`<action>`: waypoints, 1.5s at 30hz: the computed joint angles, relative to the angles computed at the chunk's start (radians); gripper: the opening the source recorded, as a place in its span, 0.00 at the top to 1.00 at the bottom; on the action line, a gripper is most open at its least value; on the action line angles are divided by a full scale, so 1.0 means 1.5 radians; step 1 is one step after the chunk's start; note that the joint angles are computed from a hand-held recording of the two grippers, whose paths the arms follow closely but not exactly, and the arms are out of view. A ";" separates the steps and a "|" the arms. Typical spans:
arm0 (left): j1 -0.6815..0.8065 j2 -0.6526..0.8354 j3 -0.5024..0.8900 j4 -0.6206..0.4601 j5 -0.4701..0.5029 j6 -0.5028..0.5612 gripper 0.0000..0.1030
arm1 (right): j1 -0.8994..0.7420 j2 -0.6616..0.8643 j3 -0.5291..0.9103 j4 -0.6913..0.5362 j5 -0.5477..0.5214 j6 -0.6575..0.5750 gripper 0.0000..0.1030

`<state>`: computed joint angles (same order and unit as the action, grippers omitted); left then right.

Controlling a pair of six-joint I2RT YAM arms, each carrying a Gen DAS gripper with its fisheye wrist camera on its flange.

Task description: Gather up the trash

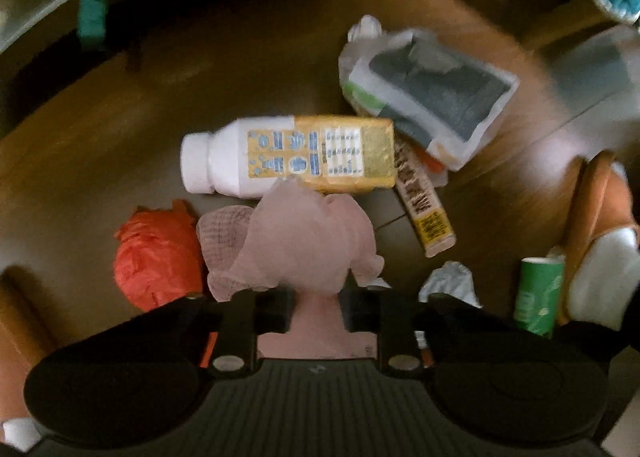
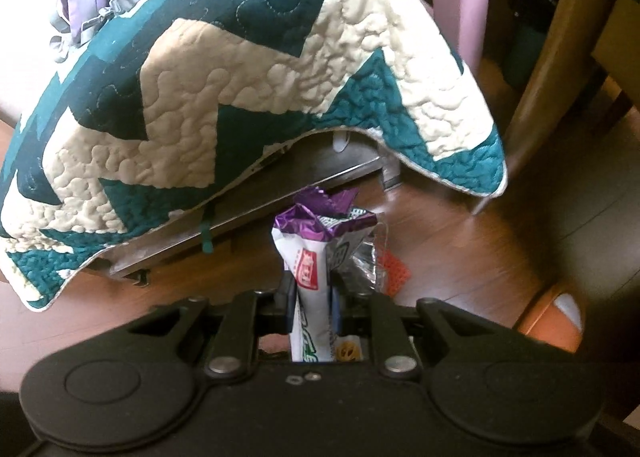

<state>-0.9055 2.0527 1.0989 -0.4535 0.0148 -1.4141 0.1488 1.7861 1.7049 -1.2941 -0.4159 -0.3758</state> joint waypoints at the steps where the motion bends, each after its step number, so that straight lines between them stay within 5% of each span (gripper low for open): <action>1: -0.004 -0.021 -0.002 -0.016 -0.008 -0.007 0.86 | -0.001 -0.005 -0.004 0.006 0.001 -0.001 0.85; 7: -0.042 -0.145 0.044 -0.165 -0.093 -0.037 0.96 | -0.012 -0.043 -0.025 0.058 -0.008 0.005 0.85; 14: -0.089 -0.203 0.173 -0.362 -0.177 -0.064 0.96 | -0.026 -0.091 -0.053 0.089 -0.025 0.009 0.85; 22: -0.079 -0.171 0.102 -0.250 -0.135 -0.070 0.92 | -0.017 -0.082 -0.054 0.085 -0.036 0.011 0.85; 24: -0.064 -0.171 0.051 -0.191 -0.108 -0.079 0.72 | -0.011 -0.062 -0.038 0.067 -0.037 0.012 0.85; 26: -0.048 -0.154 0.020 -0.147 -0.089 -0.077 0.12 | -0.007 -0.040 -0.017 0.046 -0.041 0.011 0.85; 27: -0.044 -0.143 0.011 -0.132 -0.089 -0.076 0.09 | -0.007 -0.033 -0.009 0.037 -0.044 0.011 0.85; 39: 0.009 0.089 0.062 -0.038 0.009 -0.043 0.10 | -0.011 0.025 0.035 -0.035 -0.048 0.031 0.85; 45: 0.034 0.106 0.045 0.000 0.044 -0.041 0.61 | -0.005 0.024 0.029 -0.022 -0.035 0.039 0.85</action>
